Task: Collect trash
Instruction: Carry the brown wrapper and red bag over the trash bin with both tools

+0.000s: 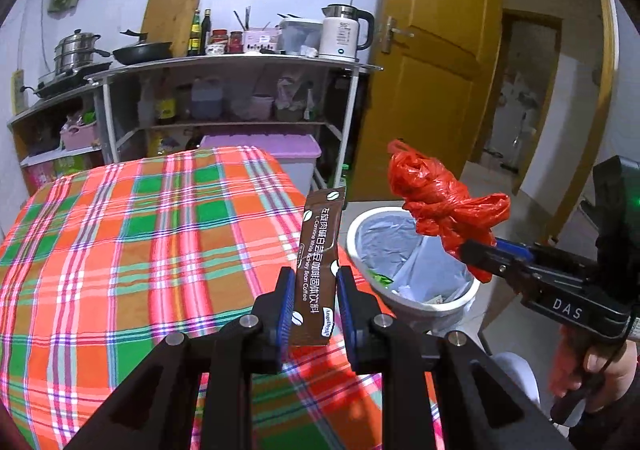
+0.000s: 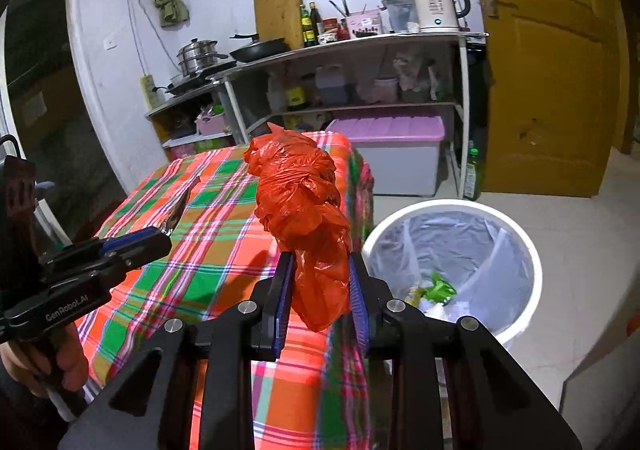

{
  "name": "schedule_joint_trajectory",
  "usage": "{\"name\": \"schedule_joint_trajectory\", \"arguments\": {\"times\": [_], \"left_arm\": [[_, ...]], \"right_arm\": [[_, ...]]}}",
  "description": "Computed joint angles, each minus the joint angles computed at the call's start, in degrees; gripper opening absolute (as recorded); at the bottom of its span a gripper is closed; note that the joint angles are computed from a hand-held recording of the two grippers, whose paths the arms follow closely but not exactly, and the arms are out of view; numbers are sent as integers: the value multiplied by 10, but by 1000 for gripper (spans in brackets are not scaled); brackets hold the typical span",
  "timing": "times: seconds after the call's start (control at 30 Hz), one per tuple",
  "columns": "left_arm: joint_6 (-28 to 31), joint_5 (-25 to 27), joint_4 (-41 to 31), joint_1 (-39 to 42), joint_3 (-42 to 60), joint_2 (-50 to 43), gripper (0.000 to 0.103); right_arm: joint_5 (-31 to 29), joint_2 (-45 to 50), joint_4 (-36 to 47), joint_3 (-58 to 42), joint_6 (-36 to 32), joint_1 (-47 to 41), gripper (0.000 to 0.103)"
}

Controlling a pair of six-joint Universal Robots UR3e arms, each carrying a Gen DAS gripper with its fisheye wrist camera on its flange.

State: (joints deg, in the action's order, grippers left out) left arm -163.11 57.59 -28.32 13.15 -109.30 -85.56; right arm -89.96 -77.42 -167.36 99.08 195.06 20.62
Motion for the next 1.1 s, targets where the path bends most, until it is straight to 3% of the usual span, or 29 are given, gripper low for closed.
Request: {"name": "schedule_joint_trajectory", "arguments": {"times": [0.6,1.1], "left_arm": [[-37,50,23,-117,114,-136,22],[-54,86,-44,-199,302,-300,22]], "right_arm": [[27,-58,-36,113,15,-78,28],[54,-43,-29,137,12,-143,28]]}}
